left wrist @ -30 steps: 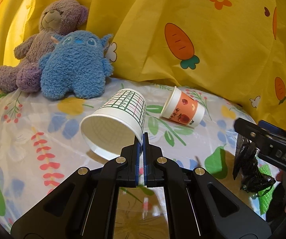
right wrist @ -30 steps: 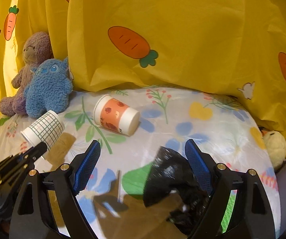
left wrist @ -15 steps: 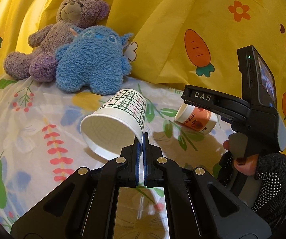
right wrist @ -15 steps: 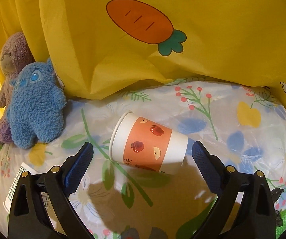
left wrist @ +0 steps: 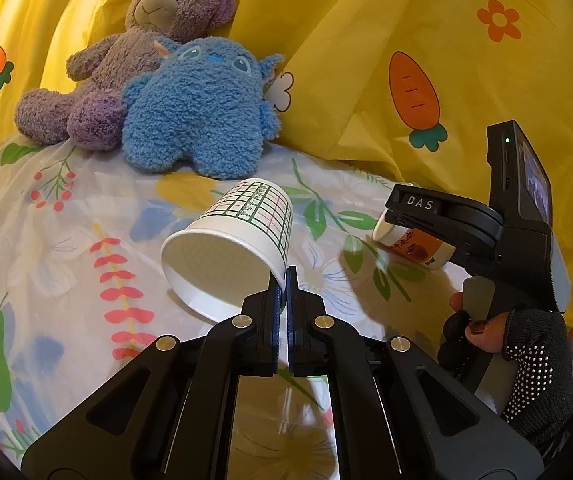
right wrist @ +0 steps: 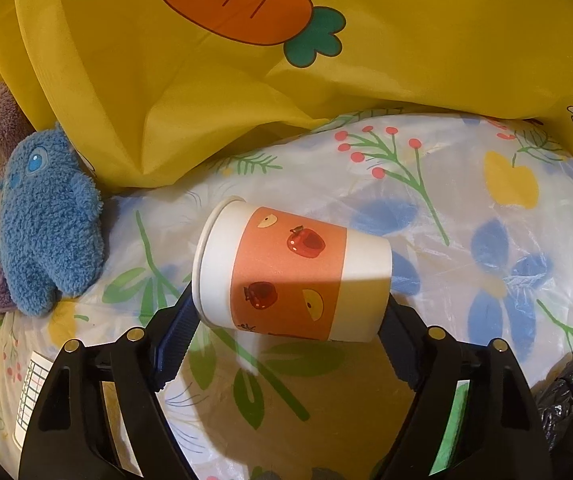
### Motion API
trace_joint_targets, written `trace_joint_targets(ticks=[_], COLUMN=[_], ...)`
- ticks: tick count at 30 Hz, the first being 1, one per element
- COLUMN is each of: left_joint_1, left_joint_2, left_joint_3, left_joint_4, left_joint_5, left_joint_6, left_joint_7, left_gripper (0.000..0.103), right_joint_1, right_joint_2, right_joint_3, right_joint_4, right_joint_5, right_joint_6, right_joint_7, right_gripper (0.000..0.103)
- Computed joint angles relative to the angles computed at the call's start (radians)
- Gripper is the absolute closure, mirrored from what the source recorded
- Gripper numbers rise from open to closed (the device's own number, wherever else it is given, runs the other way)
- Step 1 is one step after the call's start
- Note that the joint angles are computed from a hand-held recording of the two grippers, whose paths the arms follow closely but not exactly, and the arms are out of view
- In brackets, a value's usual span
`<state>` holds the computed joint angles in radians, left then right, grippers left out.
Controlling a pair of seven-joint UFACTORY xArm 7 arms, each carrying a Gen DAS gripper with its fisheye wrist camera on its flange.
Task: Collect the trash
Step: 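Grasp the green-grid paper cup with the left tool while the right tool grasps the orange apple cup, then carry both paper cups with both tools over the grey bin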
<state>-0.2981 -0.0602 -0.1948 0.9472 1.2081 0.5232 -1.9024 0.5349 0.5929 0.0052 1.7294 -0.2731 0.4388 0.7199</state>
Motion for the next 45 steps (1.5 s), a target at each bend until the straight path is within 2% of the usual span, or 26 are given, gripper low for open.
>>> trace_joint_targets(ticks=[3,9,16,19,22,26,32,41,45], left_joint_1=[-0.003,-0.013,-0.028,-0.036,-0.047,-0.069,-0.118,-0.242,-0.314], left_joint_2=[0.007,0.017,0.012,-0.014,-0.040,-0.062,-0.053,0.070,0.166], left_joint_3=[0.000,0.000,-0.004,-0.017,-0.040,-0.080,-0.128,-0.143,-0.120], left_joint_4=[0.007,0.018,0.030,0.023,0.016,0.019,0.066,0.245,0.370], left_joint_5=[0.001,0.012,0.020,0.022,0.017,0.016,0.016,0.052,0.068], left_joint_6=[0.004,0.008,0.011,0.024,0.035,0.063,0.109,0.178,0.153], left_joint_7=[0.009,0.025,0.050,0.050,0.054,0.065,0.097,0.184,0.252], left_gripper=[0.101,0.101,0.101,0.101,0.101,0.101,0.101,0.101,0.101], right_joint_1=[0.010,0.034,-0.064,-0.104,-0.150,-0.211,-0.254,-0.324,-0.361], right_joint_2=[-0.054,-0.238,-0.493,-0.610,-0.718,-0.851,-1.023,-1.250,-1.331], right_joint_3=[-0.019,-0.058,0.008,0.028,0.058,0.104,0.124,0.104,0.062], right_joint_4=[-0.069,-0.276,-0.521,-0.623,-0.715,-0.834,-1.005,-1.210,-1.278], right_joint_5=[-0.028,-0.159,-0.238,-0.316,-0.348,-0.357,-0.272,-0.173,-0.128], right_joint_6=[-0.041,-0.126,-0.216,-0.248,-0.260,-0.273,-0.304,-0.342,-0.346], right_joint_7=[0.022,0.102,0.120,0.156,0.172,0.163,0.085,-0.014,-0.068], right_gripper=[0.024,0.024,0.024,0.024,0.024,0.024,0.024,0.024,0.024])
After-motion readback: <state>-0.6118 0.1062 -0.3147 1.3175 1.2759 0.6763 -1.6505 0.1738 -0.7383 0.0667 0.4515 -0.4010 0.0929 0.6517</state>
